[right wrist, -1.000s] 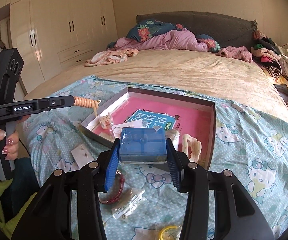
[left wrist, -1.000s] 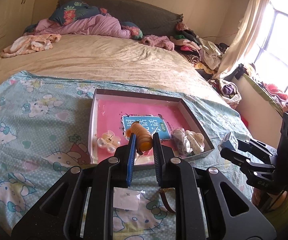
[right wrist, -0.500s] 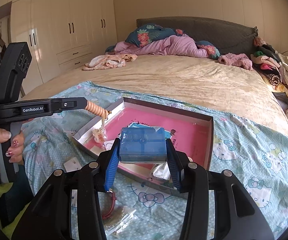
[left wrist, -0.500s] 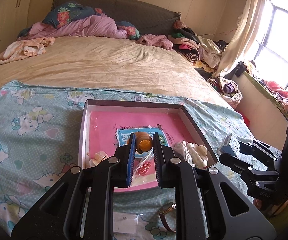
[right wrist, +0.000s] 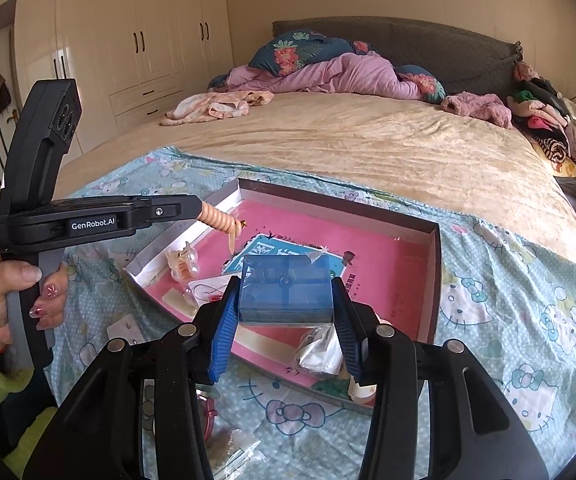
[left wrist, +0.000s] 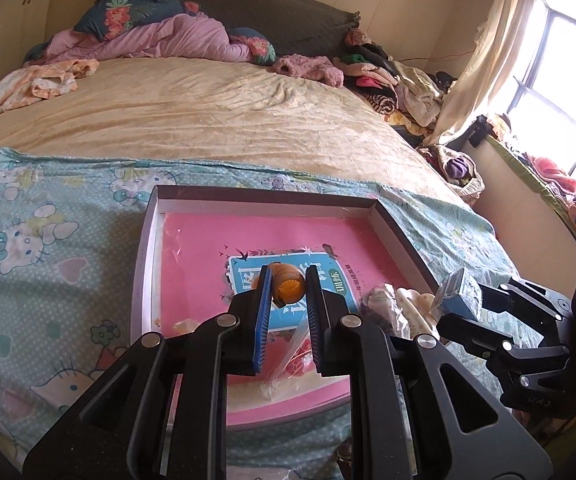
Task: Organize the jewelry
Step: 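Carry the blue box and spiral hair tie into the pink-lined box and open both tools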
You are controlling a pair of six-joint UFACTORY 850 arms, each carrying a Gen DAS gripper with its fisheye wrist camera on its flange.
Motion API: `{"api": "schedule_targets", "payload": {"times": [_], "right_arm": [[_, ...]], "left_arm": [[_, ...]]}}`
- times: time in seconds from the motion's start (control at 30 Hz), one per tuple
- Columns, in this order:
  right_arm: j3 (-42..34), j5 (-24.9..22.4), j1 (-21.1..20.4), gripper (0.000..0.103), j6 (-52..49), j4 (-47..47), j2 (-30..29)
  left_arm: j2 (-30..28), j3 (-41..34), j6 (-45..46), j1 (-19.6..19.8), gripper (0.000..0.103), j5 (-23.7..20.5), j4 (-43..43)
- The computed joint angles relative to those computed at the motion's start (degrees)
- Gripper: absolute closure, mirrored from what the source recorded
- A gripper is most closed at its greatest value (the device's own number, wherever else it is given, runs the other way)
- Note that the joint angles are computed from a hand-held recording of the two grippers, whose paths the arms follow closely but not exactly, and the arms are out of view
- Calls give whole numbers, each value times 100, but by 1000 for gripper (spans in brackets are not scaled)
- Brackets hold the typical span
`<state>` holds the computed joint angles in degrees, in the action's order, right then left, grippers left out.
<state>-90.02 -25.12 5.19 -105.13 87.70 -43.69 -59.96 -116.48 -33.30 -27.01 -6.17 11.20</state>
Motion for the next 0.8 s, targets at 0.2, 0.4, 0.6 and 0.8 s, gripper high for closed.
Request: {"api": "schedule_targets", "payload": {"times": [0.2, 0.4, 0.6, 0.8], "right_arm": [[-315, 50, 40, 60, 583, -543, -247], [-671, 89, 79, 60, 1333, -1247, -513], [-1042, 30, 160, 60, 2267, -2198, -772], [-1407, 3, 268, 60, 3131, -3113, -1034]], "left_arm": [[-220, -199, 1315, 71, 93, -146, -1393], [-326, -249, 1586, 131, 93, -322, -1772], [-454, -343, 1215, 115, 93, -651, -1526], [-429, -295, 1294, 106, 93, -668, -1601]]}}
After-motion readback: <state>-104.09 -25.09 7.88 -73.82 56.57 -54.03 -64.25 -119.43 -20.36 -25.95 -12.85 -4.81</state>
